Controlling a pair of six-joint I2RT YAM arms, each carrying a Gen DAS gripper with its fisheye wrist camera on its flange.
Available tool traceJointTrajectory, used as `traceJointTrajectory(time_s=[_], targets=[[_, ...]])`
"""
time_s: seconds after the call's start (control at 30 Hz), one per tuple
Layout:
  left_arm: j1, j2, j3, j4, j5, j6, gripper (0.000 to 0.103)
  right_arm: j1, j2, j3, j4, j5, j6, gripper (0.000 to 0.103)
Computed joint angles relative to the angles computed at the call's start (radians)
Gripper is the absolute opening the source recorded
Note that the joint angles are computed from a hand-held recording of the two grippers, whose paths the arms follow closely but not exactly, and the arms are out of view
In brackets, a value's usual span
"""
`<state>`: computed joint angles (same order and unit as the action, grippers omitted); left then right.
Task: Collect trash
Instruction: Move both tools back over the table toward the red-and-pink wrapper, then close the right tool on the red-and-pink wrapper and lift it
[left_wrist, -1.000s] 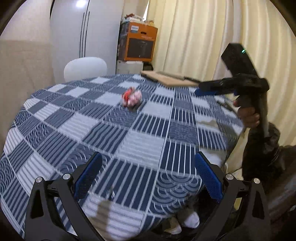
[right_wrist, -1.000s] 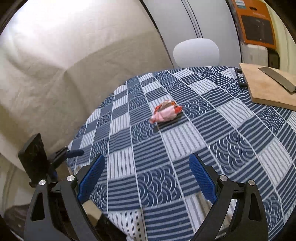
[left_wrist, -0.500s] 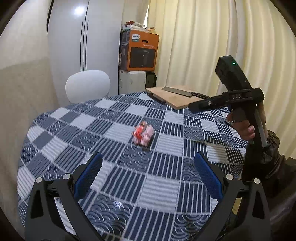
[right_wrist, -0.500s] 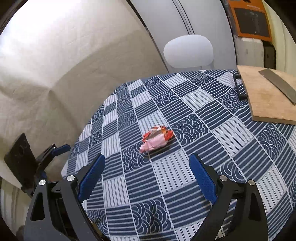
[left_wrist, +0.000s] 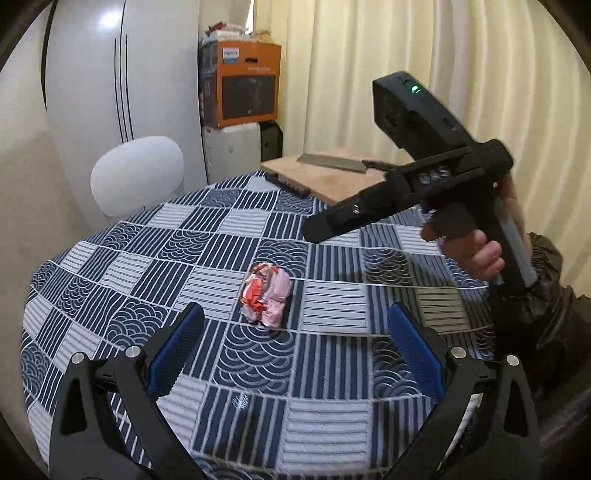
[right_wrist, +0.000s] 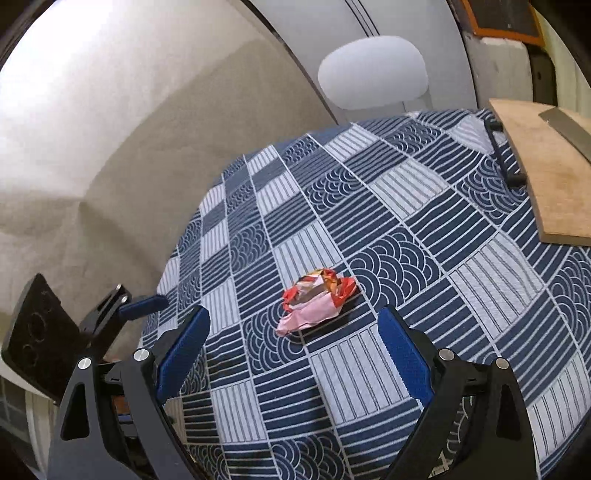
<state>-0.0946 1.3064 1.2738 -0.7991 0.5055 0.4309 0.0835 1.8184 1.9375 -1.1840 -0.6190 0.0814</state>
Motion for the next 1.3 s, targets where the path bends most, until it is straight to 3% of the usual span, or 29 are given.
traceJointTrajectory(time_s=[0.3,0.57,0.77,0.93,0.97,1.0,1.03,1.1,1.3], targets=[[-0.011,0.187,0.061,0.059,-0.056,-0.015,0.097,0.008,0.093,0.035,-0.018,0.016,-0.024,0.088],[-0.027,0.281,0.079,0.061,-0.025,0.015,0.097,-0.02,0.128,0.003,0.003,-0.079,-0.073,0.085],[-0.055,0.298,0.06,0.097,-0.054,0.021,0.096,-0.033,0.129,-0.034,0.007,-0.134,-0.1,0.081],[-0.068,0.318,0.067,0.117,-0.063,-0.001,0.08,-0.028,0.141,-0.069,0.006,-0.158,-0.124,0.073],[-0.074,0.325,0.069,0.125,-0.074,-0.004,0.071,-0.027,0.142,-0.077,0.003,-0.161,-0.133,0.069],[-0.078,0.324,0.065,0.133,-0.081,-0.003,0.054,-0.024,0.142,-0.086,0.007,-0.159,-0.137,0.064],[-0.082,0.328,0.066,0.131,-0.083,-0.004,0.044,-0.023,0.135,-0.1,0.015,-0.158,-0.137,0.062],[-0.083,0.317,0.051,0.145,-0.085,0.003,0.044,-0.019,0.123,-0.126,0.024,-0.155,-0.149,0.048],[-0.082,0.286,0.019,0.164,-0.099,0.019,0.043,-0.031,0.069,-0.199,0.048,-0.154,-0.174,0.04]])
